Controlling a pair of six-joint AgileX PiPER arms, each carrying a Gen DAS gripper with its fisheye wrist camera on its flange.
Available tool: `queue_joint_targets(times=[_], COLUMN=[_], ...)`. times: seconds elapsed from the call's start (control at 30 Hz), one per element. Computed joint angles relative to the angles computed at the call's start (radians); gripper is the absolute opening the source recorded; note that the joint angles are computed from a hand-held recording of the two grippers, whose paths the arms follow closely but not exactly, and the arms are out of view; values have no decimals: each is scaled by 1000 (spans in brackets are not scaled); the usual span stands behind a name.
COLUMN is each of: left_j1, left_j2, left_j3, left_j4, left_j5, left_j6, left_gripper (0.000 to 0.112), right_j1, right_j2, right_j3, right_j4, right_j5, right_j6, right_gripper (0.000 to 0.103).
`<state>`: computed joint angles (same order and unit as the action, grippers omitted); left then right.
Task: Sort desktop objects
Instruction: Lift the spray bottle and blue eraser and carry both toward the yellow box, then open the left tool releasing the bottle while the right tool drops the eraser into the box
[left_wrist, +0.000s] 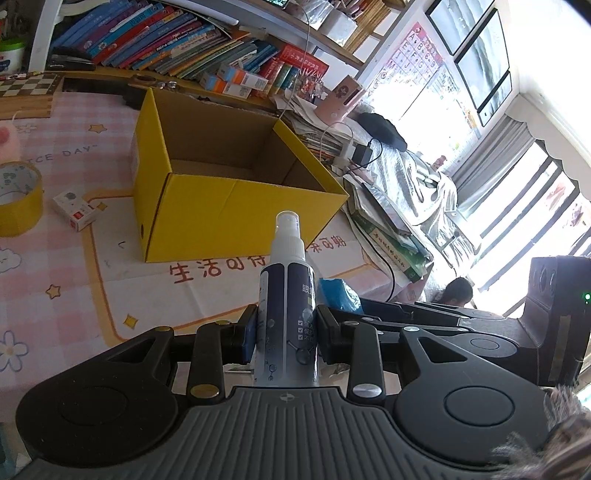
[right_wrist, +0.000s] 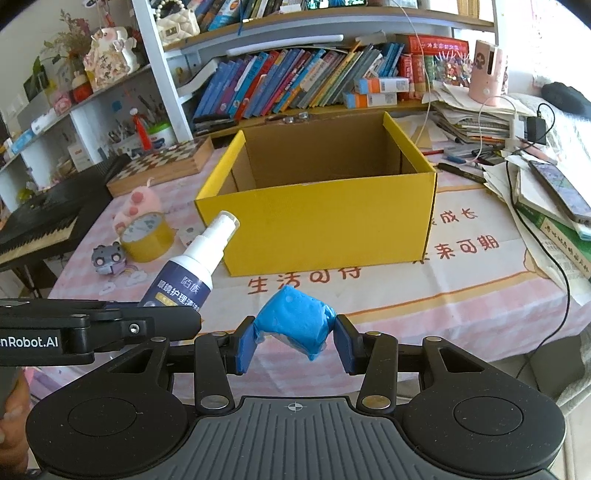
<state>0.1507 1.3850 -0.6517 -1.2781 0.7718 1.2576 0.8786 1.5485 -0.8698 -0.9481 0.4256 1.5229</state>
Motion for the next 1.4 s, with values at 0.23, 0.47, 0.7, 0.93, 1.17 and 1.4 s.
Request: queue_joint_targets(times=[0.23,0.47,0.7,0.93,1.17,1.4], left_j1=[-90,-156,-214,-251,-296,-347], left_j2=[52,106,175,308,553,821], left_j3=[-64,-181,-341,-562,-908,-1307], left_j4=[-39,-89,-86,90,636,1087], left_j5=[-72,-135,-236,-314,-259,-23], left_j6=[-36,-59,-113,-292,-741,-1018], left_gripper=[30,30,30,30,30,30], right_j1=[-112,-231,-369,-456,-458,-440], right_j2=[2,21,109,274,523,783], right_j3=[-8,-91,-229,-455,-797,-1188], right_j4=[59,139,669,1146,1028,972], right_j5=[-89,-183,-283,-215,-37,232], right_j6=[-154,-424,-1124,-1824,-2006,-2232], right_gripper=[45,45,45,45,45,44])
